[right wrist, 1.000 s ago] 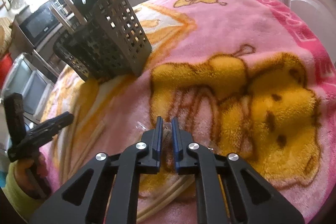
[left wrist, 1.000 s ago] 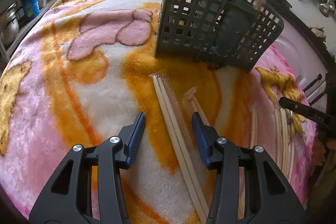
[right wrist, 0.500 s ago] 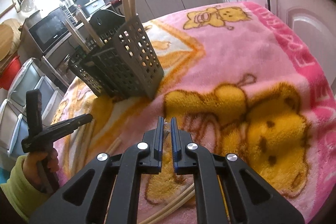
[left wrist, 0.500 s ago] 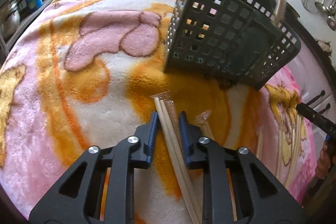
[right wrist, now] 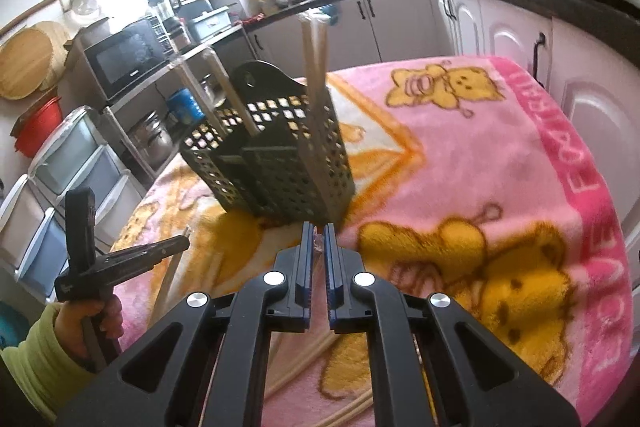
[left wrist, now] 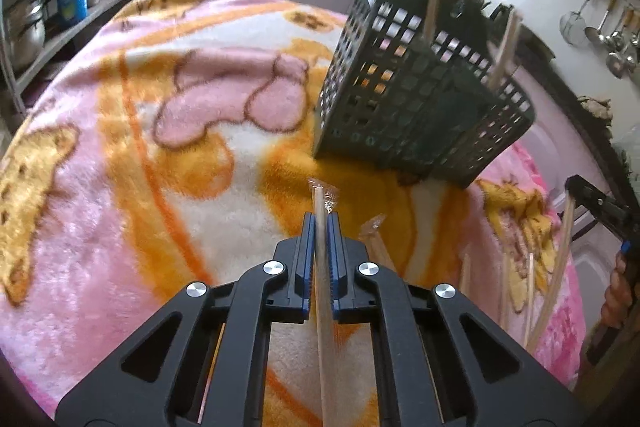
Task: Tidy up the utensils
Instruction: 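Lift the chopsticks and carry both grippers over the caddy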
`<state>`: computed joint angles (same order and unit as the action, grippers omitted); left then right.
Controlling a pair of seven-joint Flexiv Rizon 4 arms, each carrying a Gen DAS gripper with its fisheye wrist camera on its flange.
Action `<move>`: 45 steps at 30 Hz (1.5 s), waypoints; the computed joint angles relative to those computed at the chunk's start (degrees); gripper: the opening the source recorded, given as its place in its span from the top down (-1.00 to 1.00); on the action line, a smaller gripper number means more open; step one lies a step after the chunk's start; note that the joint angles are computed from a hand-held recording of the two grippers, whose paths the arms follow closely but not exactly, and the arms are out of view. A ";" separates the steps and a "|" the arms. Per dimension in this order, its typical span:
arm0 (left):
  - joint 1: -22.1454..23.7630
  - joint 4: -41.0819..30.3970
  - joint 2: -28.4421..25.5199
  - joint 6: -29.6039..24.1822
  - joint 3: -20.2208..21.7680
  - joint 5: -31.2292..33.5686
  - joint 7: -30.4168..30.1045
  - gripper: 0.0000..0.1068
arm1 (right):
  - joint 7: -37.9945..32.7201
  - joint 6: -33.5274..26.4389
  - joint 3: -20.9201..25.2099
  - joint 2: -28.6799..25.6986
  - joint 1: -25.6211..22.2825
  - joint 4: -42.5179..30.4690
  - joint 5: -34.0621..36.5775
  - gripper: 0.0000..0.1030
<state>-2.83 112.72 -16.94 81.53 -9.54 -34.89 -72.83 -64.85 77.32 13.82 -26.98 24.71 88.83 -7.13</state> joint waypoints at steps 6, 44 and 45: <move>1.30 1.49 2.20 4.15 -3.38 -4.53 4.71 0.97 | 0.37 1.32 -1.54 1.09 1.99 0.14 -2.92 0.90; -5.73 -9.98 3.97 15.50 -7.54 -38.95 40.21 0.98 | 9.31 8.66 -8.82 2.09 7.52 -2.91 -17.37 0.91; -5.87 -10.40 3.86 15.46 -7.47 -39.03 40.52 0.98 | 9.53 8.74 -9.25 1.94 7.86 -3.26 -17.66 0.91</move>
<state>-8.71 102.32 -13.08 96.99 -17.01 -73.92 -32.31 -55.32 86.06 4.58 -25.04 32.57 85.57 -24.79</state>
